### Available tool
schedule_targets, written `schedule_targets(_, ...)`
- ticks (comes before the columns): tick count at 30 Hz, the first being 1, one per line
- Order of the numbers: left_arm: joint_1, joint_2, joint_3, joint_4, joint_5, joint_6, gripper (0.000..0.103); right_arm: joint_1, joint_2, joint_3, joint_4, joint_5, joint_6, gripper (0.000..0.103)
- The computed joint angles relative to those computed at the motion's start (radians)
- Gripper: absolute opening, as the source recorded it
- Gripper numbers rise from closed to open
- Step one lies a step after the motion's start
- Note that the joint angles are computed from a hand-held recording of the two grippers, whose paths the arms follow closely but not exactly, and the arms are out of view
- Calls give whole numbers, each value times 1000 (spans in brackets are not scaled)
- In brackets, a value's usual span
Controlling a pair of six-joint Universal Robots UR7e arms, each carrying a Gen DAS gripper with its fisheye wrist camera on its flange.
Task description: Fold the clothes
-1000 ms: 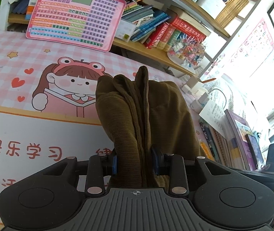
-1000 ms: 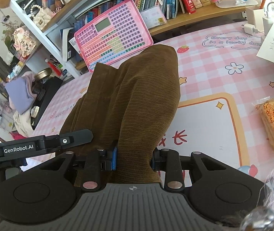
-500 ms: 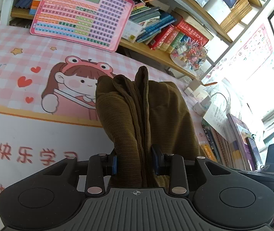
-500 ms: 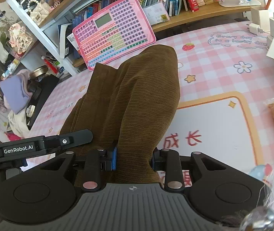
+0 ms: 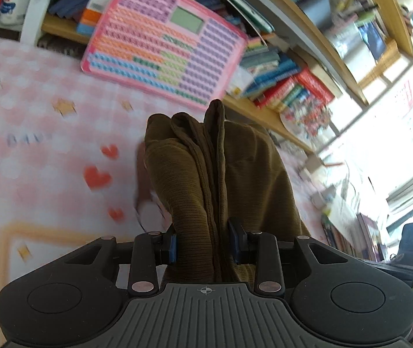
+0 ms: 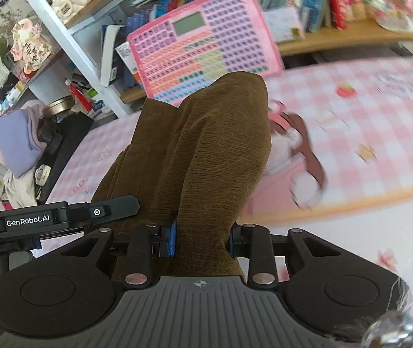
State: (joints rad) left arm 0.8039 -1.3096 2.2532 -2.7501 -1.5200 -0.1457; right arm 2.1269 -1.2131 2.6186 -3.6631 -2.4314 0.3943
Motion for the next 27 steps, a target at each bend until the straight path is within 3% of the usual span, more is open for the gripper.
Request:
schedule_targets(5,89,97,-113,-26,-22,76,31,-89,69,-121,-52,62,-176,28)
schedule_targets(10,146,172,-196,-44,-27,117,31,-166,113,-214,-54,127,-281,28)
schedule_targets(17,203,261,-288,-57,-43,138,31,-242,158,-308,-27,189,-362,28)
schedule_targets(27,249,356,-385,-38,-31,142,32,-336,186,-373,-9,277,-399,29)
